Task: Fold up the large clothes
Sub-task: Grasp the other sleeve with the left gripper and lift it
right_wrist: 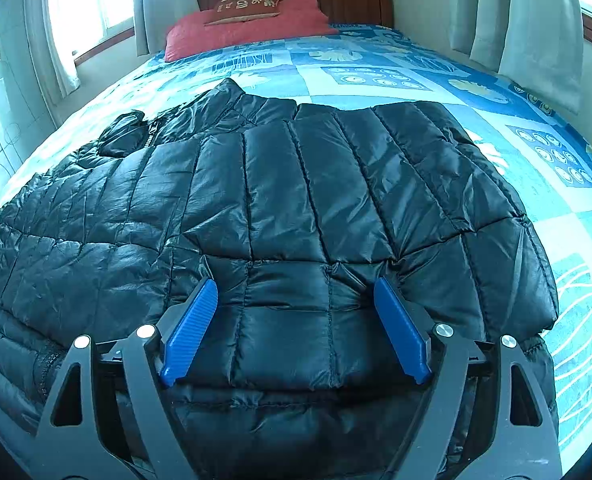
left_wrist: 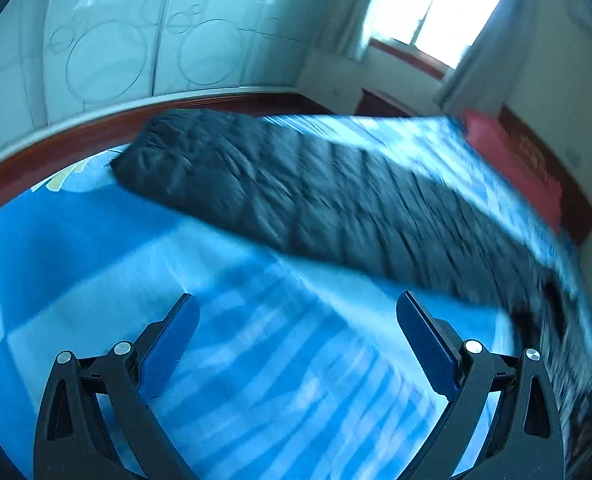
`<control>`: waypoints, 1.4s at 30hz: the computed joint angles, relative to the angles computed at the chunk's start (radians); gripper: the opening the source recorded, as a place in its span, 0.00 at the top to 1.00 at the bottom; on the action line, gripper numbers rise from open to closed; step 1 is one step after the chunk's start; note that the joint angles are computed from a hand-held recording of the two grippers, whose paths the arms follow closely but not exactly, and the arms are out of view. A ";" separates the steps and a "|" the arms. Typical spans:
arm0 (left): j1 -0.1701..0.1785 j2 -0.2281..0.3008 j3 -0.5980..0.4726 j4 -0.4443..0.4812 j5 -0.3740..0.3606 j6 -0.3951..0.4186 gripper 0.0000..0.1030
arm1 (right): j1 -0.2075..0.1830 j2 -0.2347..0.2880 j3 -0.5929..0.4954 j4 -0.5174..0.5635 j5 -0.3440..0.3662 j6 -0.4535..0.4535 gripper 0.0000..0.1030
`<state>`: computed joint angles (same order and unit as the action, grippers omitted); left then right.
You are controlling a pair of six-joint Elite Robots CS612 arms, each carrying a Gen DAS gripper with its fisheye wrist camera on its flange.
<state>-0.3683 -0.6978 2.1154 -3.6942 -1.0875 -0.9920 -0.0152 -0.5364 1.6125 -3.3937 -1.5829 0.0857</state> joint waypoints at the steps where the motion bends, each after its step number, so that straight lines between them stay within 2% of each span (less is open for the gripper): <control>1: 0.015 0.007 -0.004 -0.026 -0.011 -0.012 0.05 | 0.000 0.000 0.000 0.000 -0.001 0.000 0.22; 4: 0.064 0.028 -0.020 -0.077 -0.038 -0.071 0.05 | 0.001 -0.001 0.001 0.000 -0.005 -0.003 0.22; 7: 0.116 0.058 -0.040 -0.155 -0.095 -0.083 0.05 | 0.002 -0.001 0.001 -0.001 -0.009 -0.004 0.22; 11: 0.145 0.063 -0.062 -0.164 -0.108 -0.106 0.05 | 0.003 -0.002 0.001 -0.001 -0.015 -0.007 0.22; 16: 0.150 0.064 -0.071 -0.182 -0.086 -0.189 0.07 | 0.004 -0.002 0.002 -0.003 -0.019 -0.008 0.21; 18: 0.146 0.053 -0.066 -0.148 -0.058 -0.251 0.18 | 0.005 -0.003 0.002 -0.004 -0.022 -0.007 0.21; 22: 0.142 0.061 -0.064 -0.158 -0.017 -0.291 0.20 | 0.005 -0.003 0.002 -0.005 -0.023 -0.007 0.21; 24: 0.128 0.052 -0.055 -0.117 0.032 -0.304 0.33 | 0.005 -0.003 0.003 -0.005 -0.023 -0.008 0.21; 26: 0.124 0.056 -0.053 -0.119 0.048 -0.290 0.65 | 0.004 -0.003 0.002 -0.005 -0.023 -0.008 0.21; 28: 0.135 0.056 -0.057 -0.100 0.013 -0.292 0.84 | 0.005 -0.003 0.003 -0.005 -0.022 -0.008 0.21; 32: 0.129 0.042 -0.062 -0.060 0.039 -0.250 0.92 | 0.005 -0.003 0.002 -0.006 -0.023 -0.008 0.21; 37: 0.095 0.017 -0.071 -0.035 0.112 -0.159 0.94 | 0.005 -0.002 0.003 -0.008 -0.022 -0.007 0.21; 40: 0.067 0.006 -0.089 -0.061 0.141 -0.065 0.95 | 0.005 -0.002 0.003 -0.009 -0.022 -0.007 0.21; 42: 0.039 -0.001 -0.114 -0.081 0.150 0.035 0.95 | 0.005 -0.002 0.002 -0.009 -0.022 -0.007 0.21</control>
<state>-0.3294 -0.6986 2.0009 -3.7749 -0.9374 -0.9571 -0.0106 -0.5386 1.6142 -3.4024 -1.6052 0.0784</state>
